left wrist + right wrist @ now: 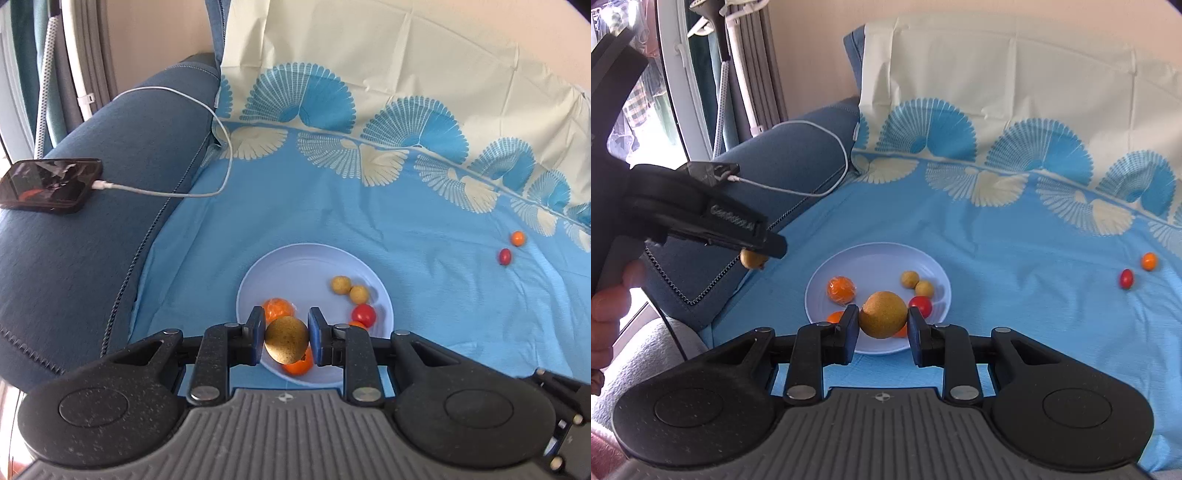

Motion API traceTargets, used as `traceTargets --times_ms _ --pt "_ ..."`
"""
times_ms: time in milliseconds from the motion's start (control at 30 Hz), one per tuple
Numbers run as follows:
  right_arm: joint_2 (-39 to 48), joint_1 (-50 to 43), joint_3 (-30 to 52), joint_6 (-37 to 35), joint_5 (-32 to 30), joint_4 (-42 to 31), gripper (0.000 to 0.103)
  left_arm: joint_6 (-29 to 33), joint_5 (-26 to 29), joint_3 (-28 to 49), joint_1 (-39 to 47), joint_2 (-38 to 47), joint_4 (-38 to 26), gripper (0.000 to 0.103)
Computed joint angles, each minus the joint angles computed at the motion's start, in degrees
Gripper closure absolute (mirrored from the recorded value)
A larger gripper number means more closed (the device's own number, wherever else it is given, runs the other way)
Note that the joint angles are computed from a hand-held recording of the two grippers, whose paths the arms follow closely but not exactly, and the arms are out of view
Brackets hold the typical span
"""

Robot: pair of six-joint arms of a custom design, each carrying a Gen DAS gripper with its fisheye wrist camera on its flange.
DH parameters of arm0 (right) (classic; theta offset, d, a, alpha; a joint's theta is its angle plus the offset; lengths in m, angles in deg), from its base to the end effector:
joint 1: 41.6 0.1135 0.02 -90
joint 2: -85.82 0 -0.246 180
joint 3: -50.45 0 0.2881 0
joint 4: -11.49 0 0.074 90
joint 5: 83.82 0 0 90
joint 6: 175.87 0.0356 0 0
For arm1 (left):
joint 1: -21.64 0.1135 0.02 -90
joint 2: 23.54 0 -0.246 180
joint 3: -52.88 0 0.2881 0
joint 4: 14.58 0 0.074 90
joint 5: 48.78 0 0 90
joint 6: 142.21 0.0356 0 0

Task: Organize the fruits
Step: 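Lower and release the yellow fruit with the left tool while the right tool releases its fruit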

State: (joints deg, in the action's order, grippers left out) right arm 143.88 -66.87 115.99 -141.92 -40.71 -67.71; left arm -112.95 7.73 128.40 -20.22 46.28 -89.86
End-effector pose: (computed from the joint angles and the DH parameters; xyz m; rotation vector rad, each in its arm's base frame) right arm 0.1977 -0.0646 0.2664 -0.7744 2.2012 0.5218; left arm 0.2053 -0.1575 0.2758 -0.5367 2.4127 0.1174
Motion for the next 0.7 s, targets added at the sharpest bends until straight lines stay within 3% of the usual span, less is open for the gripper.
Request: traceTargets --times_ms 333,700 --pt "6.5 15.5 -4.2 14.8 8.2 17.7 0.074 12.6 7.4 -2.4 12.7 8.7 13.4 0.076" --pt "18.0 23.6 -4.7 20.0 14.3 32.1 0.073 19.0 12.3 -3.4 19.6 16.6 21.2 0.076"
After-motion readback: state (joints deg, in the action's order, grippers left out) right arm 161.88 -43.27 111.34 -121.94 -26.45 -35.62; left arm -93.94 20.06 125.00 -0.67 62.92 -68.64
